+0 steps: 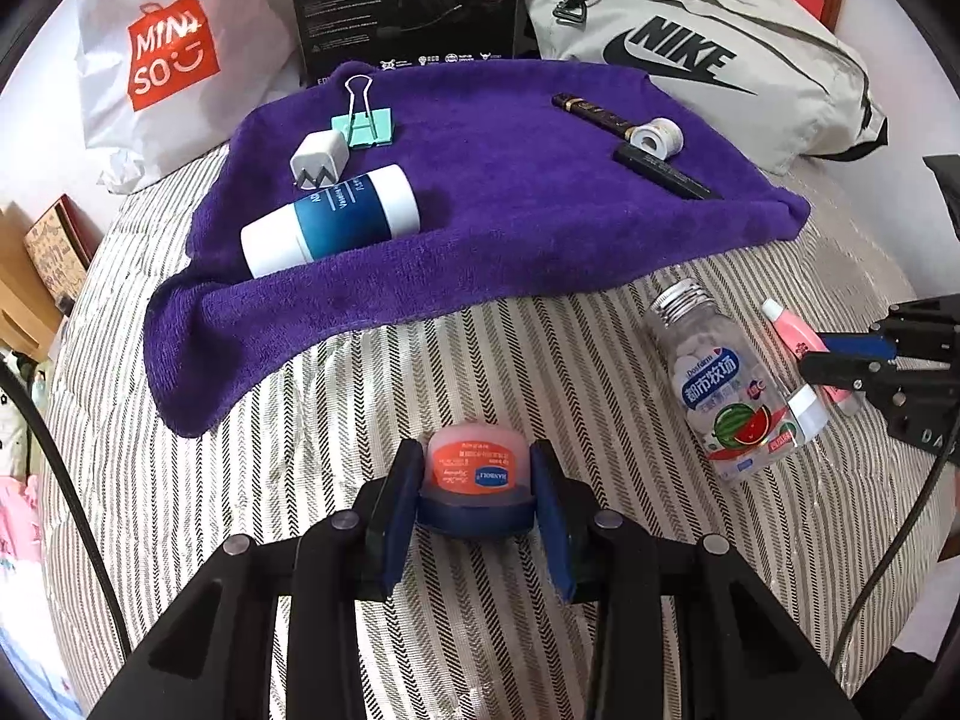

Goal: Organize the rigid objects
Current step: 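Carry the Vaseline tin and pink tube toward the towel with both tools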

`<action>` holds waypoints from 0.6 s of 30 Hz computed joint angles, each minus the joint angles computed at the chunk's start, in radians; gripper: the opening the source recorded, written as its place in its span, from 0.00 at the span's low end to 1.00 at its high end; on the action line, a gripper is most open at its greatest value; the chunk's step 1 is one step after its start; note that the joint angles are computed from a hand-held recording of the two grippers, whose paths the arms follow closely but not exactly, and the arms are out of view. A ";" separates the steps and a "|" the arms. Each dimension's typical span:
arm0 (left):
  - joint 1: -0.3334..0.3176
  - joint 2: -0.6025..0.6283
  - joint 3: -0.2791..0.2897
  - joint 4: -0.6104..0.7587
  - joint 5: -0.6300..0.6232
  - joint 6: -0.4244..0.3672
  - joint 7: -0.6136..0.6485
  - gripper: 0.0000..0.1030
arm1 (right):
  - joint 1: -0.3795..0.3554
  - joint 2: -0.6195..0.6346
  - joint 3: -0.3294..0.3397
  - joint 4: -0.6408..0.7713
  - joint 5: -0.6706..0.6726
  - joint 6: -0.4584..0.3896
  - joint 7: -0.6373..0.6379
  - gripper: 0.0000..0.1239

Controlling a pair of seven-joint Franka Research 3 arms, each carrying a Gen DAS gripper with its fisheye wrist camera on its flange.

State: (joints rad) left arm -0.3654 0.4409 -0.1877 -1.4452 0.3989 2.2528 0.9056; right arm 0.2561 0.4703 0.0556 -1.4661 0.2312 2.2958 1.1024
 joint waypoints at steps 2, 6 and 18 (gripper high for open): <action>0.011 -0.008 -0.008 -0.009 -0.023 0.016 0.008 0.34 | -0.021 0.007 0.011 0.020 0.037 -0.035 -0.011 0.10; 0.022 -0.029 -0.009 -0.028 -0.040 0.045 0.009 0.34 | -0.031 0.005 0.011 0.031 0.059 -0.052 -0.028 0.10; 0.055 -0.048 0.008 0.035 -0.030 0.079 0.034 0.34 | -0.035 0.086 0.025 0.256 0.102 -0.145 -0.042 0.10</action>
State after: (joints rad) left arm -0.3099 0.3934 -0.1797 -1.4104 0.3694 2.3317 0.9394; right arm 0.2207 0.5559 0.0805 -1.2097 0.3336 2.1512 1.0608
